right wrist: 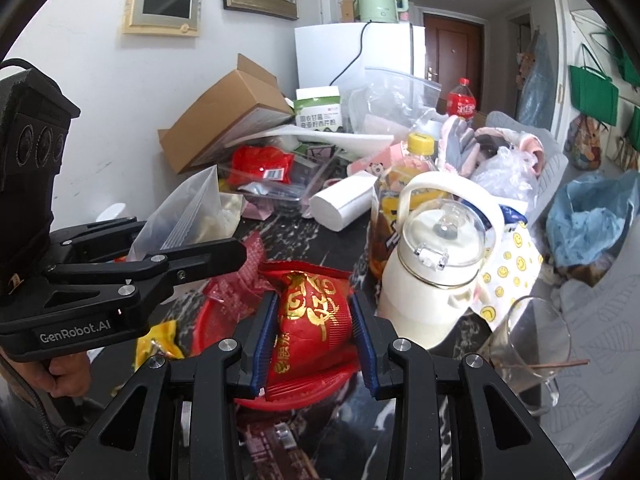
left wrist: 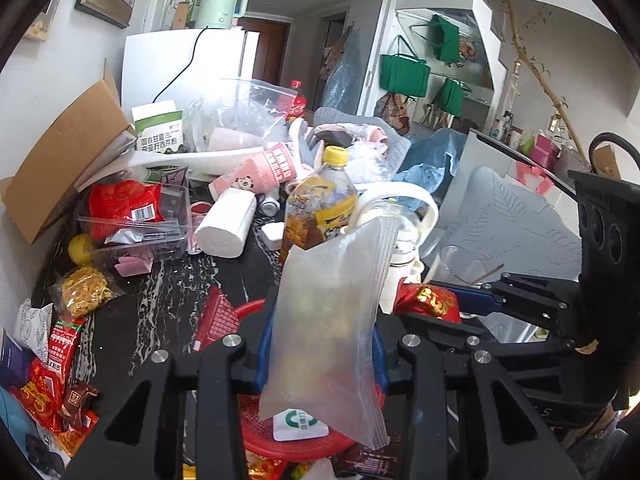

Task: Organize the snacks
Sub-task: 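Carry the clear bag and red-gold packet over the red basket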

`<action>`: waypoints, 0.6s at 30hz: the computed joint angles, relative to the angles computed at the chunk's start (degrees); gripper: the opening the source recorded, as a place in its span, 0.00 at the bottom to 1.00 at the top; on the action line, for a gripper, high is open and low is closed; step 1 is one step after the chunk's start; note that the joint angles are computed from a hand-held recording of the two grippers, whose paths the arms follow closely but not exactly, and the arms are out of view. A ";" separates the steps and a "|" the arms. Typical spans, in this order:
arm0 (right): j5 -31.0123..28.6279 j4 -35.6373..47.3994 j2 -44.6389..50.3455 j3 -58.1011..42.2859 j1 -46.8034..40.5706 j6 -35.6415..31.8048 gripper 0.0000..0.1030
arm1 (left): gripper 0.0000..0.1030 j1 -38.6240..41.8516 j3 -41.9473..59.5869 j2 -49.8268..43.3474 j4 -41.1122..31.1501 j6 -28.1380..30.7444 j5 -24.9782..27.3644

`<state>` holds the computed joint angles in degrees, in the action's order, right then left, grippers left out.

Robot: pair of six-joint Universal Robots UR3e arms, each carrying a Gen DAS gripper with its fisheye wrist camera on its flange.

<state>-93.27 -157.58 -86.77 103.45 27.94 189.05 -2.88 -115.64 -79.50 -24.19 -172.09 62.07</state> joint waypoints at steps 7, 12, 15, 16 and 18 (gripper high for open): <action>-0.80 0.08 4.66 -2.67 -0.63 -0.26 0.35 | 0.37 -1.42 2.26 -5.54 0.44 0.33 3.73; 0.36 1.13 6.60 -3.35 -1.21 -0.21 0.35 | 0.37 -3.63 3.57 -8.53 0.52 0.69 8.19; 0.53 1.41 6.86 -3.18 -1.32 -0.15 0.35 | 0.37 -4.52 4.08 -9.45 0.03 0.98 9.63; 0.50 1.56 6.93 -3.16 -1.40 -0.11 0.35 | 0.37 -4.59 4.19 -9.64 -0.18 1.07 9.74; 0.38 1.93 7.08 -3.12 -1.57 0.05 0.35 | 0.38 -5.67 4.66 -10.77 0.22 0.87 11.69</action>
<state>-92.90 -155.65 -79.69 100.33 26.38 189.11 -8.55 -110.99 -90.28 -23.97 -171.22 73.77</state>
